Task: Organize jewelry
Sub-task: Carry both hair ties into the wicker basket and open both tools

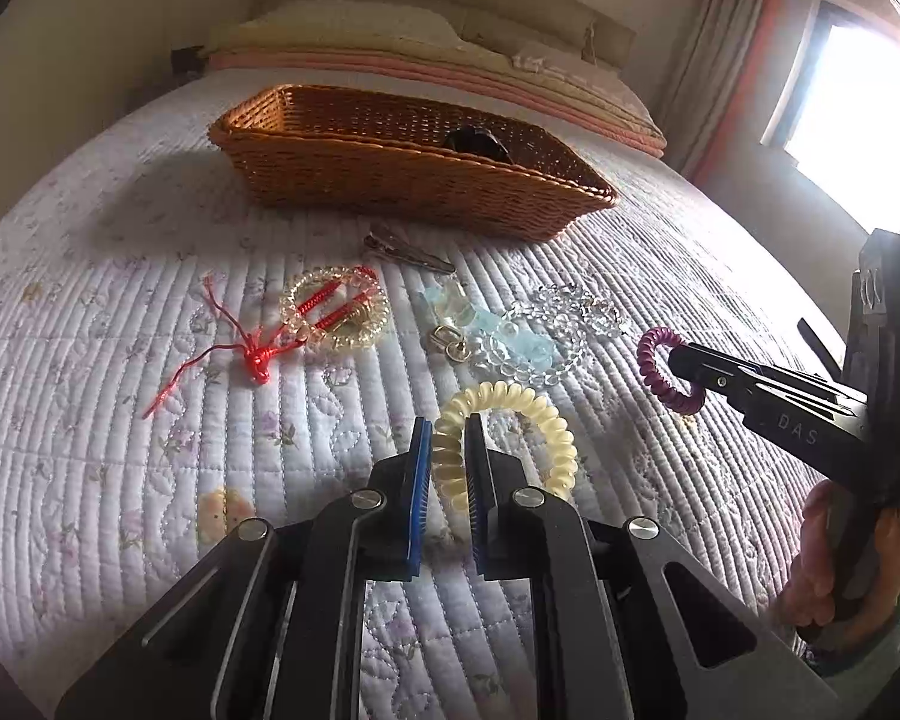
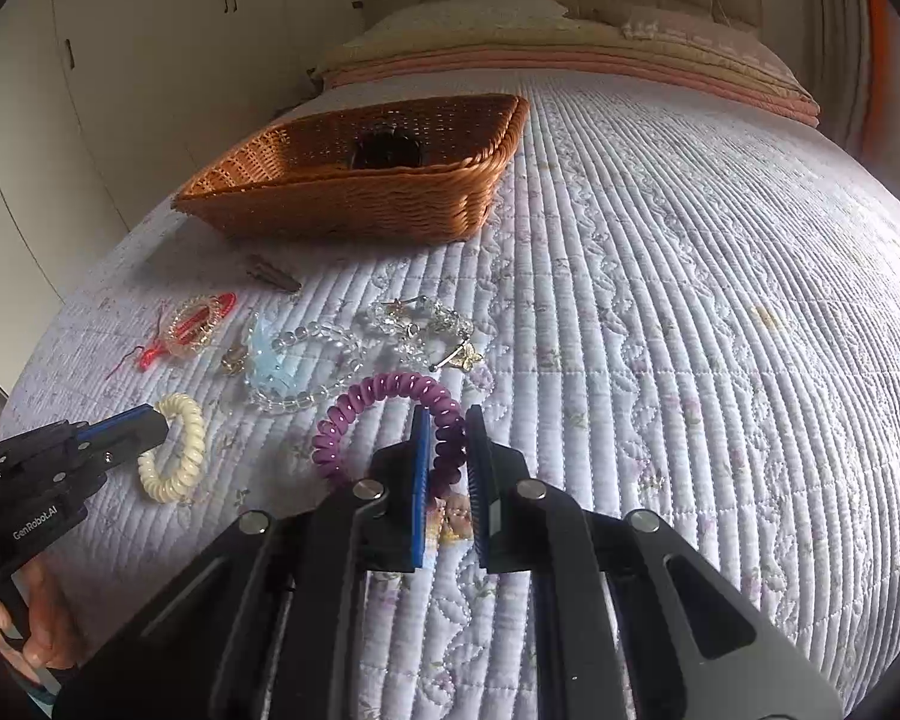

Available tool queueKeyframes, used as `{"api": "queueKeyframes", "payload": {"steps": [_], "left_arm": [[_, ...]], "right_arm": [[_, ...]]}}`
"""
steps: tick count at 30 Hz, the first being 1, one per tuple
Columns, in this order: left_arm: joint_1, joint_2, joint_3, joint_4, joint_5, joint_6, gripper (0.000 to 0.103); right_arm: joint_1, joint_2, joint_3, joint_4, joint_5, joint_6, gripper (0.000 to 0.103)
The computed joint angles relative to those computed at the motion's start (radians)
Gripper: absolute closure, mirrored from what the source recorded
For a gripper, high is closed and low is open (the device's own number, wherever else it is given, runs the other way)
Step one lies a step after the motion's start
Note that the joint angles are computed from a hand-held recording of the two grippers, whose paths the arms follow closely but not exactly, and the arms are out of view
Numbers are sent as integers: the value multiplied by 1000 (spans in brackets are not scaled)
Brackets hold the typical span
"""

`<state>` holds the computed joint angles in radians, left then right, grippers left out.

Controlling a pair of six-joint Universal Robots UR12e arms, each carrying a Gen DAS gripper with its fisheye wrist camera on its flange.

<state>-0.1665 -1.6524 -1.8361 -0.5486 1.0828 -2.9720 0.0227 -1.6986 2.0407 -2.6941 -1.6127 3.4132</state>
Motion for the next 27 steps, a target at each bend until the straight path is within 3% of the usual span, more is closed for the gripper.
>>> {"api": "queueKeyframes", "payload": {"steps": [7, 12, 20, 27], "left_arm": [[12, 7, 24, 45, -31, -4, 94], [19, -21, 86, 88, -42, -11, 94], [5, -141, 262, 130, 6, -35, 94], [-7, -265, 427, 74, 32, -59, 94]], "right_arm": [[14, -9, -38, -41, -2, -6, 93], [9, 24, -111, -64, 12, -28, 93], [2, 136, -265, -51, 1, -53, 93], [-24, 272, -435, 73, 66, -17, 93]]}}
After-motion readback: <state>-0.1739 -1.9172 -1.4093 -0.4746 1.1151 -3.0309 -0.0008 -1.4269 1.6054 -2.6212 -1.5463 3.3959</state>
